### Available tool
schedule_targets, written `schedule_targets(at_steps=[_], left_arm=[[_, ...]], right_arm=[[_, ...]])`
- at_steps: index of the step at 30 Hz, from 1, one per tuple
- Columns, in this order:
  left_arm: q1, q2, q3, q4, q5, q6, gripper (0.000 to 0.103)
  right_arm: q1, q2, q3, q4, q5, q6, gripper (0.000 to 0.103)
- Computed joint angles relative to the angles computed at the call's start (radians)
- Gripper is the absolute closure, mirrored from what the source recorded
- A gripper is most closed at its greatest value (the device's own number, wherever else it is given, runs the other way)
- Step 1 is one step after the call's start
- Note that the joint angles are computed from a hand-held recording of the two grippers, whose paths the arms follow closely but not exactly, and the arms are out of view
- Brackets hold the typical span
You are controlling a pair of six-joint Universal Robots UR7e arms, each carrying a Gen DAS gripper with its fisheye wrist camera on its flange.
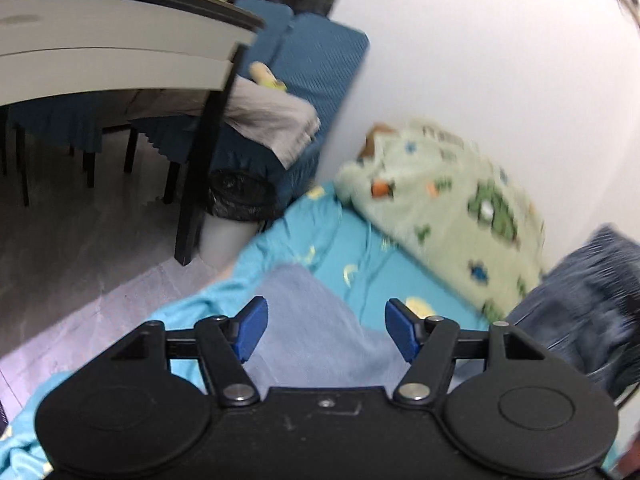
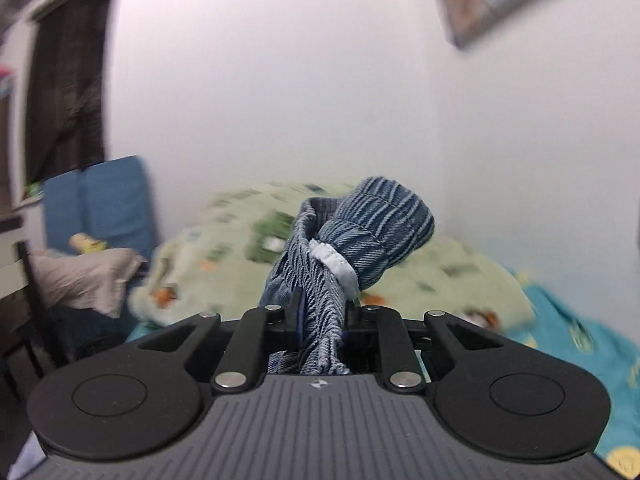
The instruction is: Fold clothes
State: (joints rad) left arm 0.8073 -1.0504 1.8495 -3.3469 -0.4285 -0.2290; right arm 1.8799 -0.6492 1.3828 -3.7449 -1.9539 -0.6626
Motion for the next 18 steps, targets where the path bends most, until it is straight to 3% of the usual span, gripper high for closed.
schedule_targets(at_steps=[6, 9, 14, 18], left_arm=[[-0.027, -0.096, 0.052, -0.283, 0.032, 0.121, 0.041], [-0.011, -0.113, 0.058, -0.375, -0.01, 0.17, 0.041], [0.057, -0.133, 0.076, -0.276, -0.117, 0.082, 0.041], [0.111, -0.16, 0.083, -0.124, -0.198, -0.047, 0.041]], right_arm=[[0.092, 0.188, -0.072, -0.027, 0.023, -0.152, 0.087], [0.106, 0.264, -0.059, -0.009, 0.031, -0.221, 0.087], [0.086, 0.353, -0.038, 0.054, 0.027, -0.364, 0.087], [0.07, 0.328, -0.034, 0.092, 0.069, -0.383, 0.08]])
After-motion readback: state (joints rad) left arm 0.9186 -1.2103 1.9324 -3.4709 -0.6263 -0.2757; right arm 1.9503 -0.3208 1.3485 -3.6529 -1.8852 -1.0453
